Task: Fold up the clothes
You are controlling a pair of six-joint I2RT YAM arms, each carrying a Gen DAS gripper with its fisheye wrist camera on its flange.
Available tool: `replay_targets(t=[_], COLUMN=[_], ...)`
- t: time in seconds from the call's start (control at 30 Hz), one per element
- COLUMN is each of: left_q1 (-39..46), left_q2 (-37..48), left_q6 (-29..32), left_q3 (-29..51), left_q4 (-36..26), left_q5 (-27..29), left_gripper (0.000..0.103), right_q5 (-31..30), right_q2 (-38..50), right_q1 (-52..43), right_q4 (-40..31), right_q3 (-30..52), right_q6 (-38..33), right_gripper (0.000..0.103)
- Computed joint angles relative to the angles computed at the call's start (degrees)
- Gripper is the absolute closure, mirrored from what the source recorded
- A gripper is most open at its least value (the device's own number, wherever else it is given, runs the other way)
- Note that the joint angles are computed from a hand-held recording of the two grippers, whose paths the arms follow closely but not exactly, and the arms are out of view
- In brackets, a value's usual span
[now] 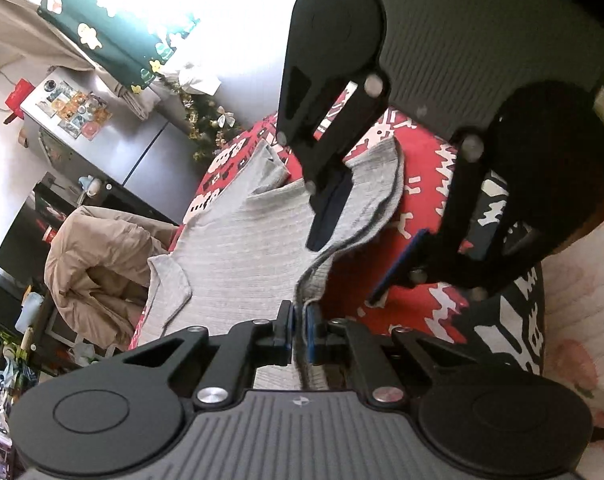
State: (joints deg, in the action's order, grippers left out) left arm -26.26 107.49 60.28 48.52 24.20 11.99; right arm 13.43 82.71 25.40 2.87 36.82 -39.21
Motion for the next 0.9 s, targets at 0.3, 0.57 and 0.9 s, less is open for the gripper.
replay_targets(t=[0.3, 0.57, 0.9], left_q1=[0.88, 4.62, 11.07], left_q2=[-0.77, -2.93, -6.82], left_q6=[0.92, 3.59, 11.87], left_q3=[-4.17, -10.36, -16.33], left_q4=[2.98, 8.07, 10.54], left_q5=[-2.38, -4.14, -4.28], left_gripper=[0.080, 0.070, 0.069], right_q5=[7.78, 7.34, 6.51], right_q2=[1.88, -1.09, 5.80], right_q1=[-2.55, -4.81, -8.05], right_q4=[6.36, 4.19, 11.30], right_q3=[-1.47, -4.31, -3.83], right_q6=[-0.07, -0.79, -4.04], right_gripper=[0.089, 0.088, 0.084])
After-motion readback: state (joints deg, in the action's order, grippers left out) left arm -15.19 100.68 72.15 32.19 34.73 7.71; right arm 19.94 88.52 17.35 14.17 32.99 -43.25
